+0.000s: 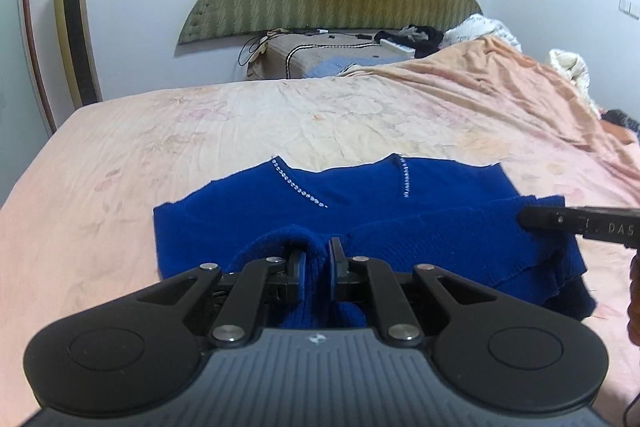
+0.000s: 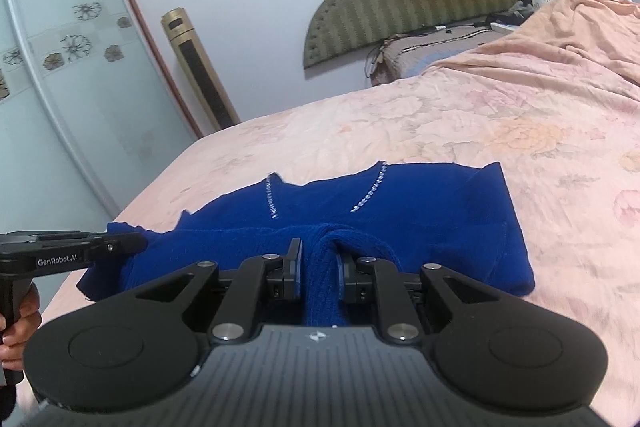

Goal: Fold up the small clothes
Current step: 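Lift the held hem with both grippers and carry it toward the beaded collar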

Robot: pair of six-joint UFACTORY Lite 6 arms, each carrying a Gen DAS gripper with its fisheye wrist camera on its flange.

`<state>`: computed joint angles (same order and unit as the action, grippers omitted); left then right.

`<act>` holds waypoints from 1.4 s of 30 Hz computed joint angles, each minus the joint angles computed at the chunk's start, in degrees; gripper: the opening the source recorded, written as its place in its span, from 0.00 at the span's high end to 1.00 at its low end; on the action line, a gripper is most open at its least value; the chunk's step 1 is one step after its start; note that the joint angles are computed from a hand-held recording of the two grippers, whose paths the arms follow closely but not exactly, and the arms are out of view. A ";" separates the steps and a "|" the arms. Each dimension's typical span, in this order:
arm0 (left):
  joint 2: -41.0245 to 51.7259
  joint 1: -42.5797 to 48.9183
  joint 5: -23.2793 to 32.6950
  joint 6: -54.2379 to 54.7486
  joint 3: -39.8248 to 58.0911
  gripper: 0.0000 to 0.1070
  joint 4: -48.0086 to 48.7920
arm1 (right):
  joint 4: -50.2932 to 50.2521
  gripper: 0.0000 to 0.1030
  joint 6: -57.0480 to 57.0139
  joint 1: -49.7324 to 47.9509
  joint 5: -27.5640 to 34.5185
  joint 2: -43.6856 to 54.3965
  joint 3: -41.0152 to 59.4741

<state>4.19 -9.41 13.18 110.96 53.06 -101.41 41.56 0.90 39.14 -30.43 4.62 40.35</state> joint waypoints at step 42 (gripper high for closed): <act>24.54 11.11 12.58 -19.18 17.83 0.67 17.80 | -57.81 0.51 58.12 -18.87 -5.27 10.30 -3.23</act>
